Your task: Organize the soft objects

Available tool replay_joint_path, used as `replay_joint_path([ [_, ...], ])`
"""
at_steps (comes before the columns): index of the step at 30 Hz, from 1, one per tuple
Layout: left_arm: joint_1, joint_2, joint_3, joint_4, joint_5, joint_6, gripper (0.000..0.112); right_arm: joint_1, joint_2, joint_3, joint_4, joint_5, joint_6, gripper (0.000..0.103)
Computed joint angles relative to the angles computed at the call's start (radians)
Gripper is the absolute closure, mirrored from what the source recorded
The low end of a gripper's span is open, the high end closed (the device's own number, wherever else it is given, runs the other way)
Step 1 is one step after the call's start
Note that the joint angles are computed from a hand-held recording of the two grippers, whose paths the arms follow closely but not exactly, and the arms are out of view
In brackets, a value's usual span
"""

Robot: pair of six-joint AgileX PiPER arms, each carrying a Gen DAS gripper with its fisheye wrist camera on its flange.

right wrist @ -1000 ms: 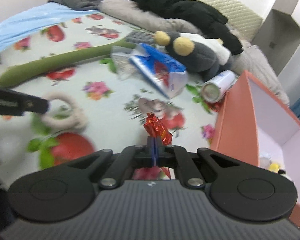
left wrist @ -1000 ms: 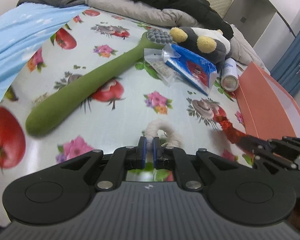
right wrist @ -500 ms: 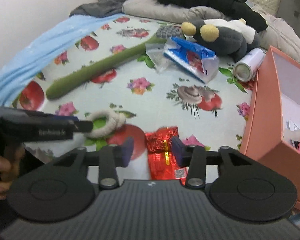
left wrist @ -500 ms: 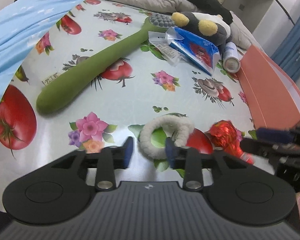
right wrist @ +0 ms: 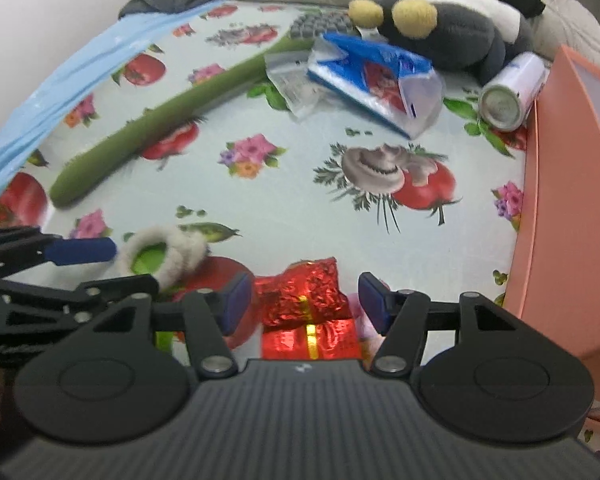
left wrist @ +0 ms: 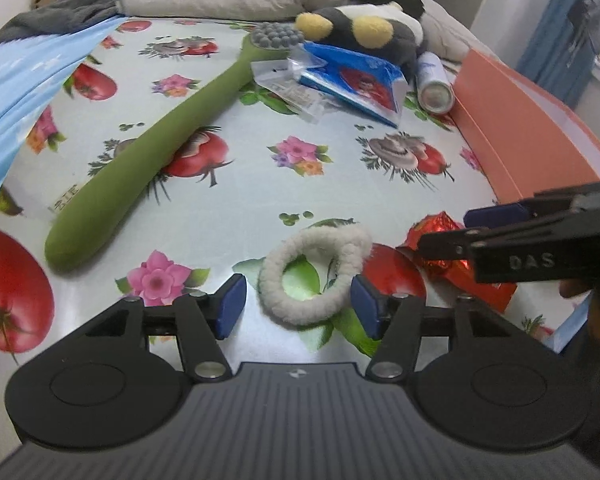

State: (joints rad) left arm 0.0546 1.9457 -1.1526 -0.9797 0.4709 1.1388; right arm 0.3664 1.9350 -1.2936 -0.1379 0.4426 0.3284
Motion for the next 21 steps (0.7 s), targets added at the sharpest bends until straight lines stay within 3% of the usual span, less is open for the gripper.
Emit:
replay_joint_path([
  [6,-0.025,0.009,0.004,-0.008,-0.049,0.055,0.047,-0.019,0.024,-0.010,0.134,0.010,-0.147,0.043],
  [9,-0.036,0.016,-0.003,0.009,-0.057,0.061,0.047,-0.022,0.016,0.007,0.124,-0.010,-0.130,0.048],
  [18,-0.076,0.032,-0.016,0.037,-0.105,0.090,0.047,-0.038,-0.005,0.023,0.043,-0.005,-0.042,0.049],
  [21,-0.089,0.039,-0.027,0.078,-0.124,0.053,0.055,-0.044,-0.006,0.032,0.057,-0.005,-0.047,0.049],
])
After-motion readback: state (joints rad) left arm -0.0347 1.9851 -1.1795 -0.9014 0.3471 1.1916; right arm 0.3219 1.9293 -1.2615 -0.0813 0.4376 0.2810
